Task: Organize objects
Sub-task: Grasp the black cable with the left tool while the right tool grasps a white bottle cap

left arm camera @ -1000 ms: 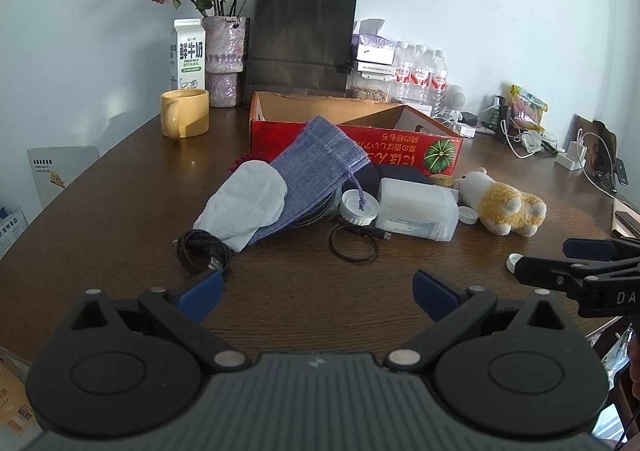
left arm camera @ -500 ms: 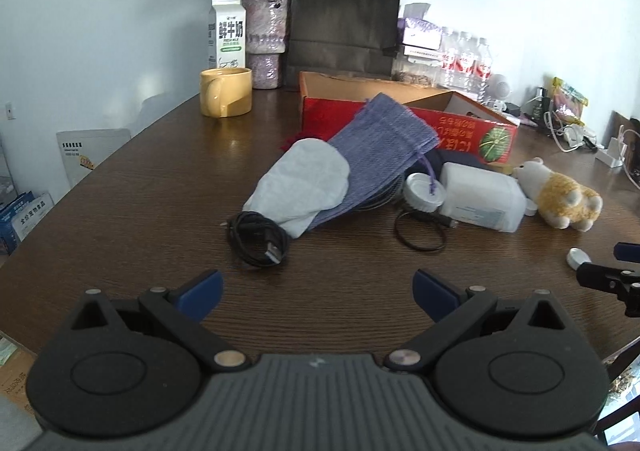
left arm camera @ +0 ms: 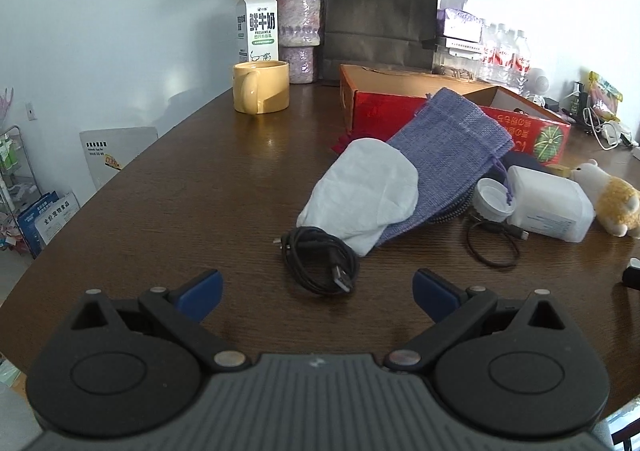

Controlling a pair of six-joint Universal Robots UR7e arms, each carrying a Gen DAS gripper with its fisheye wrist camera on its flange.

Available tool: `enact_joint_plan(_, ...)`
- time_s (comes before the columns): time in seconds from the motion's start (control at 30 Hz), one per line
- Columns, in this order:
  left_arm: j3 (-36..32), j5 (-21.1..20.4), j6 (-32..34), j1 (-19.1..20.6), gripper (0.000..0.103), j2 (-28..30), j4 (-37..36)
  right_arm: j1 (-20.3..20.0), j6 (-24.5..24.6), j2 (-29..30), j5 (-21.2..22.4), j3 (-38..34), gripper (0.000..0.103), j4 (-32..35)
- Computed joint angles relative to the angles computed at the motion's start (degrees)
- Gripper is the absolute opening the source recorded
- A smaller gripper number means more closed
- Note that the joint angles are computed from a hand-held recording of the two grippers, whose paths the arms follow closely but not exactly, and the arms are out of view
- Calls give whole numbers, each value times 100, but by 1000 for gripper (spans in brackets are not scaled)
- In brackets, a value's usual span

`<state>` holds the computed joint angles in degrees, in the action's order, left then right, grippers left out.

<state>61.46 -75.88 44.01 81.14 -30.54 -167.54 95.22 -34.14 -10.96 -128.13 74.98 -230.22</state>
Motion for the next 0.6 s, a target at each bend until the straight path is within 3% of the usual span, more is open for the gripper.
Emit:
enact_joint_plan(0.13,-193,46,10,-9,103,115,112,-60,-135,-19,216,73,51,-130)
enact_joint_plan(0.3,-433,116,-37,-18,101,269,189,-120,-184,-74,442,172,28,-175)
enact_joint_plan(0.37,-528,104,-44,-14,99,317,249,-136,-185,-77,492,163,28,-153)
enact_joint_plan(0.43,-626,81,-79,-9,93,361,340,-147,-182,-84,525,156,28,-123)
enact_joint_plan(0.5,-729,54,-111,-1,74,400,483,-152,-177,-95,548,148,28,-73)
enact_joint_plan(0.53,-729,44,-65,-1,71,414,422,-156,-179,-94,558,141,28,-63)
enact_joint_plan(0.6,-704,100,5,-16,48,442,256,-164,-169,-91,578,131,28,-49)
